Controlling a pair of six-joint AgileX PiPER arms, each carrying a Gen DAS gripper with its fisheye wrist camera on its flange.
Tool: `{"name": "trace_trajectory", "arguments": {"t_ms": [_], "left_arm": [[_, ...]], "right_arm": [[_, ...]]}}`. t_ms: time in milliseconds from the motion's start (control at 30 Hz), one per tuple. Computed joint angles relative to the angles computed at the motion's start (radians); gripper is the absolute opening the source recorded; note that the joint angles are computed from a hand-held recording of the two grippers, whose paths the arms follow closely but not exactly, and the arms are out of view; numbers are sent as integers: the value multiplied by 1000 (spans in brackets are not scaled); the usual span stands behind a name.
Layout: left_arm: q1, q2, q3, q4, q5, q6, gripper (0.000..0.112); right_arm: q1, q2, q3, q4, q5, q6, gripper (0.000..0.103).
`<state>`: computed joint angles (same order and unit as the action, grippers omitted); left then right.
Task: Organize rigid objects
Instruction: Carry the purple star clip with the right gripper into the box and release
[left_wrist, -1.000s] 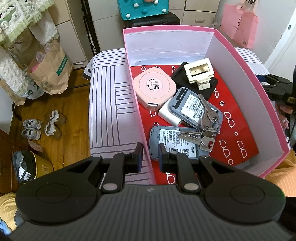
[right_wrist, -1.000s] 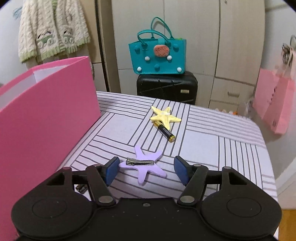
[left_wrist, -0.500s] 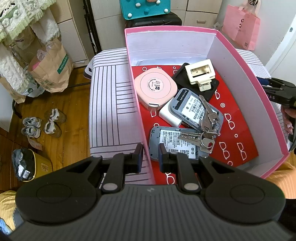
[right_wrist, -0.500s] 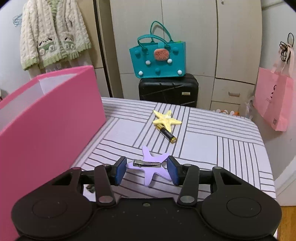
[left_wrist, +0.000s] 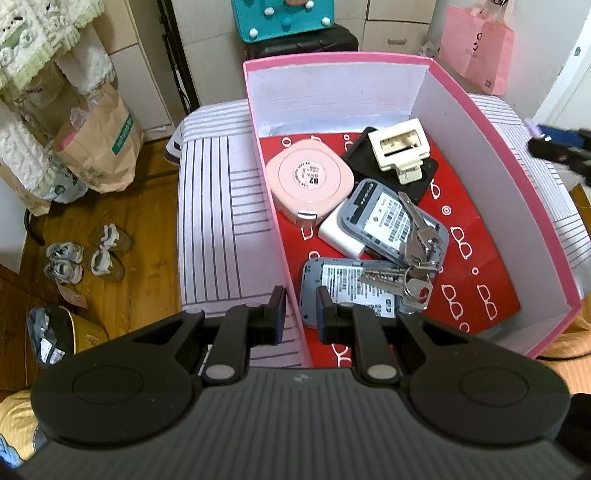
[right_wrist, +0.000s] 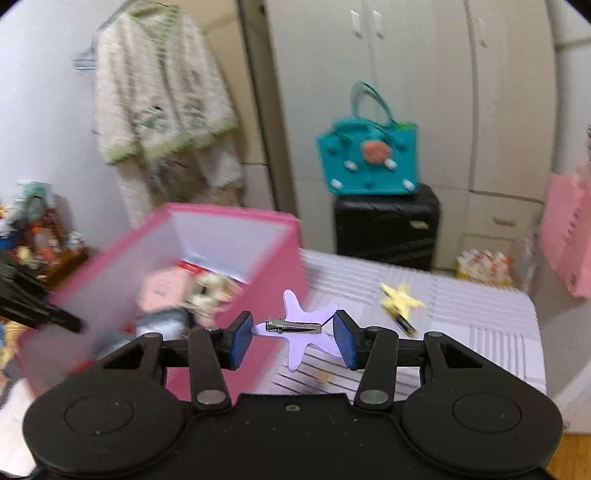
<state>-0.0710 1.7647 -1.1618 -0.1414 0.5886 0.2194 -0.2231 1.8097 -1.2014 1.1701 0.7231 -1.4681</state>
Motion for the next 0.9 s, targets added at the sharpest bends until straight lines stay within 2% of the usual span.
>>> {"name": "trace_trajectory", "arguments": {"t_ms": [133, 333, 500, 767, 900], "left_arm": [[-4, -8, 14, 16, -29, -6, 14], [19, -13, 23, -34, -47, 57, 10], [18, -13, 26, -36, -52, 77, 11], [35, -16, 34, -86, -54, 118, 11], [40, -16, 36, -102, -57, 129, 11]], "right_arm": [[40, -18, -84, -96, 113, 129, 53], [152, 90, -288, -231, 243, 372, 53], [271, 179, -406, -321, 239, 500, 53], [411, 416, -760, -546, 308, 772, 53], [456, 494, -867, -623, 314, 834, 53]]}}
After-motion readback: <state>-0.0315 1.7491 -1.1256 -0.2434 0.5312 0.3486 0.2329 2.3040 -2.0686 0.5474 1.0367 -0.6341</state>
